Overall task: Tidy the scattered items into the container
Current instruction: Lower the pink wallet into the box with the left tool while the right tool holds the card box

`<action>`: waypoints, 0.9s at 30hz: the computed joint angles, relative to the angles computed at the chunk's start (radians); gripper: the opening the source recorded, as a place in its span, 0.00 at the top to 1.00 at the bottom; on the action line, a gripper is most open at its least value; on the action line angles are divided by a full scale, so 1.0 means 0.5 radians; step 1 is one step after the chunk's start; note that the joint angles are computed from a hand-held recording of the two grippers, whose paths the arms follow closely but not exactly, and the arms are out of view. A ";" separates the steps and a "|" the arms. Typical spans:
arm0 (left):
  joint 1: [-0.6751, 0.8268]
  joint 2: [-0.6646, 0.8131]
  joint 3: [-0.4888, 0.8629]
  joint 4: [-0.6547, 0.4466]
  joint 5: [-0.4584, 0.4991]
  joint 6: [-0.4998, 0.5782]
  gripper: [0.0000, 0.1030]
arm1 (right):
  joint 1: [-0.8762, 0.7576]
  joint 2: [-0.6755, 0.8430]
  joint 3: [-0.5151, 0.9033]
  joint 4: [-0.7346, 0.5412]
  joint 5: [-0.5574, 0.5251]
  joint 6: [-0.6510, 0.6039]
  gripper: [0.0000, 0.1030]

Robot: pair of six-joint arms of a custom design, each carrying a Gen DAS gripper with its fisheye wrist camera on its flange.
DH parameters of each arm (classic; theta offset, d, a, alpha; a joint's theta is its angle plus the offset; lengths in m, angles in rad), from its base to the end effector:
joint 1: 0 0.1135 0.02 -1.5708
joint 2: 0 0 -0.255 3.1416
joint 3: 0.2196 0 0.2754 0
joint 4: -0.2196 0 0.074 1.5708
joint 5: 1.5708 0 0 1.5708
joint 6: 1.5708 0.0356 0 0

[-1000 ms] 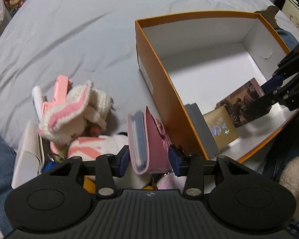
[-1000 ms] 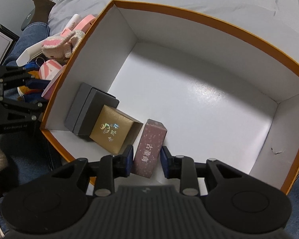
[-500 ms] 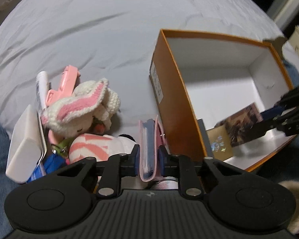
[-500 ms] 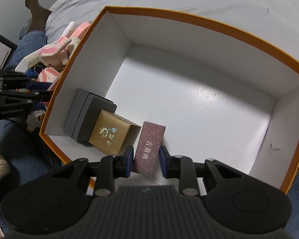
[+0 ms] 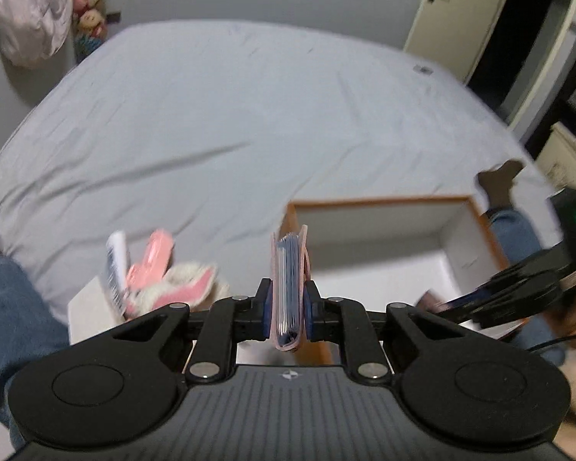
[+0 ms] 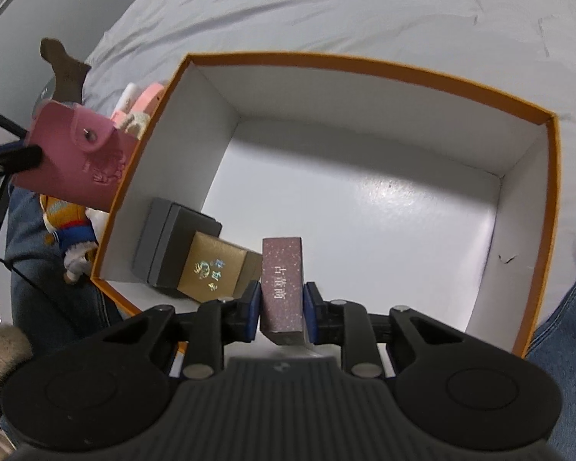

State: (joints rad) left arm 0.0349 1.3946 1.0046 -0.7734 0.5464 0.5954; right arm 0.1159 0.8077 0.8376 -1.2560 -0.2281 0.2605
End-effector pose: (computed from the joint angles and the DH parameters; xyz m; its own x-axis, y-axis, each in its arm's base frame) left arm 0.2886 -0.0084 0.2220 -0.6610 0.4564 -0.5956 0.6603 0.7309 -0.1728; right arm 0.1454 0.0250 0.2635 -0.9519 0.1418 -0.2717 0.0586 0.9544 0.2927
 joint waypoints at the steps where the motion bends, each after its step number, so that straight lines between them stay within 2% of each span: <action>1: -0.015 -0.018 0.016 -0.037 0.037 0.004 0.82 | -0.006 -0.014 -0.003 0.007 0.001 0.009 0.75; 5: -0.134 -0.017 0.031 -0.129 0.086 0.023 0.82 | -0.026 -0.043 -0.016 0.026 -0.027 0.034 0.75; 9: -0.295 0.002 -0.045 -0.063 -0.003 -0.028 0.82 | 0.015 -0.044 -0.045 0.055 -0.031 0.101 0.75; 19: -0.537 0.221 -0.134 0.052 -0.028 -0.405 0.82 | -0.030 -0.150 -0.167 0.125 -0.001 0.240 0.75; 27: -0.717 0.260 -0.252 0.236 -0.207 -0.610 0.82 | -0.130 -0.278 -0.233 0.083 0.015 0.339 0.75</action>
State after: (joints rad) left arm -0.3236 1.5246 0.8785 -0.6552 0.4427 0.2903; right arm 0.0507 0.6687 0.7209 -1.2143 -0.2208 0.4300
